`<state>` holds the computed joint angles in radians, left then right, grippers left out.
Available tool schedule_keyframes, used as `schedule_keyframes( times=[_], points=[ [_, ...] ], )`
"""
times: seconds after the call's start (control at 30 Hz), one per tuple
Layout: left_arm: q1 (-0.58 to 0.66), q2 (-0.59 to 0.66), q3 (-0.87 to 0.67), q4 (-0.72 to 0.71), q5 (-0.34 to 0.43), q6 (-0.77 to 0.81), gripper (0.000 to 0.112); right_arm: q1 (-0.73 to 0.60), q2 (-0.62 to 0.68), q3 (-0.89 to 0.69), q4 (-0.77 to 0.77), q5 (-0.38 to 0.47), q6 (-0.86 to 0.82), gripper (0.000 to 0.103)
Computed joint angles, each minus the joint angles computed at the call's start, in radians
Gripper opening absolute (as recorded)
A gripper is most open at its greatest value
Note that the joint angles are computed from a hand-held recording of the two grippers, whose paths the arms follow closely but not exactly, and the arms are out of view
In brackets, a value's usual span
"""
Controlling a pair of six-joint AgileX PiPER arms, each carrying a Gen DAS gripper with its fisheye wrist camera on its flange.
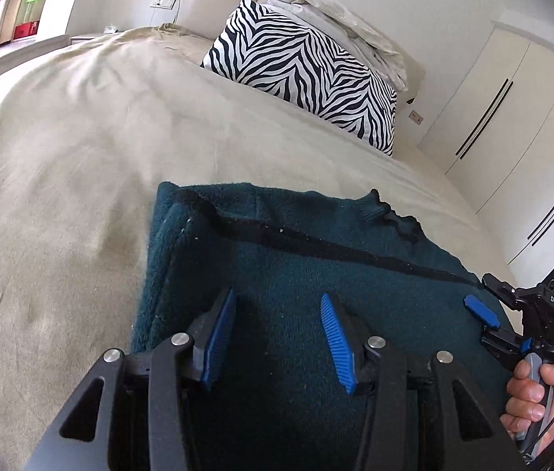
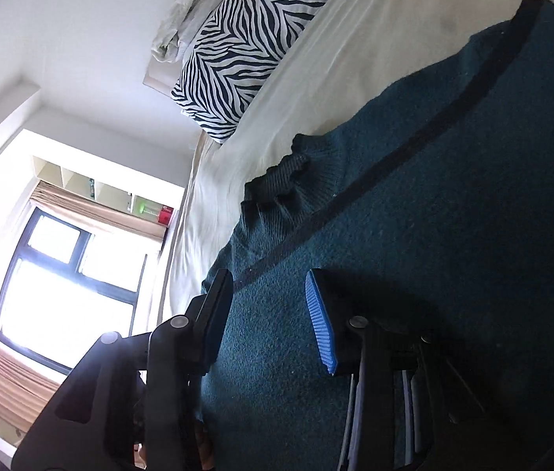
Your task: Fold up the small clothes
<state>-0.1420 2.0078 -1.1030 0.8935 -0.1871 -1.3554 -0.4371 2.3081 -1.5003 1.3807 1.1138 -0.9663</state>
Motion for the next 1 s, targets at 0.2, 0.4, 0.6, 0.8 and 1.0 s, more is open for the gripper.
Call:
schedule_keyframes(
  times=[0.2,0.4,0.6,0.8,1.0],
  points=[
    [-0.004,0.001,0.014,-0.131,-0.020,0.135,0.048,-0.183,0.045,-0.085,-0.009,0.010,0.039,0.032],
    [0.001,-0.009,0.042,-0.188,-0.043,0.191,0.048,-0.375,-0.098,0.022,-0.109,-0.074,0.085,0.049],
    [-0.003,-0.011,0.045,-0.215,-0.037,0.218,0.048,-0.548,-0.271,0.277,-0.177,0.053,-0.057,0.054],
    [-0.009,-0.012,0.046,-0.239,-0.028,0.243,0.048,-0.624,-0.358,0.522,-0.226,-0.015,-0.091,0.055],
    [-0.009,-0.011,0.045,-0.239,-0.030,0.241,0.048,-0.602,-0.374,0.608,-0.168,-0.005,-0.111,0.055]
  ],
)
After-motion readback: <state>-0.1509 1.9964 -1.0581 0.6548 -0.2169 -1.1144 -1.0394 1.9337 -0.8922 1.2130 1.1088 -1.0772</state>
